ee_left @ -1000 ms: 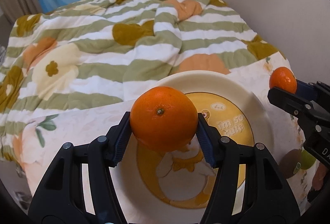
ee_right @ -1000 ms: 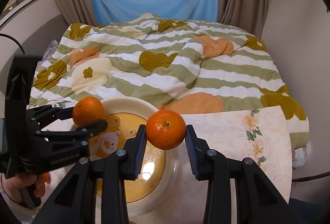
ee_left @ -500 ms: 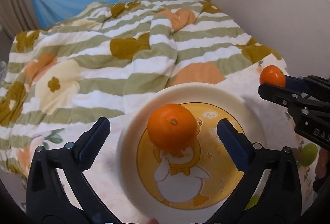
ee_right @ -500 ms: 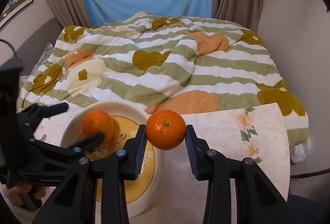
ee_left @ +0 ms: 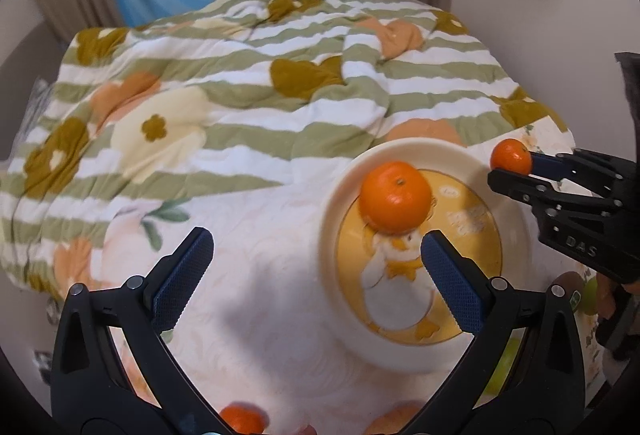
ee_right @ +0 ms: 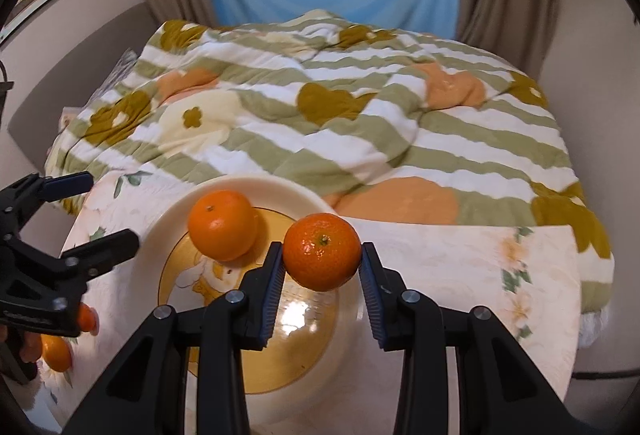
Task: Organize fruits
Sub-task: 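Lower the small orange into the white bowl and open the right tool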
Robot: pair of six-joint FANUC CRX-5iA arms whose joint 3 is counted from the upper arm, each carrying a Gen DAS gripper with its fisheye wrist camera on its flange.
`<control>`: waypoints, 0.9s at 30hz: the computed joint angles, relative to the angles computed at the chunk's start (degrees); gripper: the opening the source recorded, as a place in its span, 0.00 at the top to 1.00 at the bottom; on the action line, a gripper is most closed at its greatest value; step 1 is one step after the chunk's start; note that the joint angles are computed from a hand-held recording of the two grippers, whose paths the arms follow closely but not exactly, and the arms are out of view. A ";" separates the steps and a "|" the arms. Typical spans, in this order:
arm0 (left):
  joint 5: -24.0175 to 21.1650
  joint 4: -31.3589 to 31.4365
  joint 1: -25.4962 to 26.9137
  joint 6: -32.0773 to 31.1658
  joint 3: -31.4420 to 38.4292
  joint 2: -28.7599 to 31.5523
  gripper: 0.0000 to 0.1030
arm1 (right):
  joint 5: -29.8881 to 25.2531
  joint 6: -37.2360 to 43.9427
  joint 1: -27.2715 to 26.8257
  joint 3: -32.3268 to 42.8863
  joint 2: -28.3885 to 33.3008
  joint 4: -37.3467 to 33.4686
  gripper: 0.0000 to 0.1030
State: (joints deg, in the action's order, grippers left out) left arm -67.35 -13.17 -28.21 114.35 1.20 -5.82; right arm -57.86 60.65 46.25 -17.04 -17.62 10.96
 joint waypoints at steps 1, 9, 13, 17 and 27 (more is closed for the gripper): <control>-0.50 -0.17 0.20 0.71 -0.49 -0.56 0.00 | 0.33 0.79 0.04 0.17 0.56 -0.25 0.67; -1.76 0.38 2.32 4.03 -4.37 -3.93 0.00 | 1.33 4.31 1.13 0.12 3.46 -0.34 0.67; -2.02 0.33 2.60 4.77 -5.32 -4.89 0.00 | 1.61 5.20 1.39 -0.01 3.54 -0.59 0.67; -2.25 0.36 2.65 5.08 -5.45 -5.01 0.00 | 2.30 5.45 1.89 -0.55 3.70 0.60 0.55; -3.63 -0.93 1.67 6.47 -4.95 -6.07 0.00 | 4.56 3.11 3.56 -2.50 0.98 3.86 0.01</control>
State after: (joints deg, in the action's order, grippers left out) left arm -70.98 -14.10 -26.54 120.82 -3.75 -11.89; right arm -53.29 63.77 49.81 -19.54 -16.64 14.81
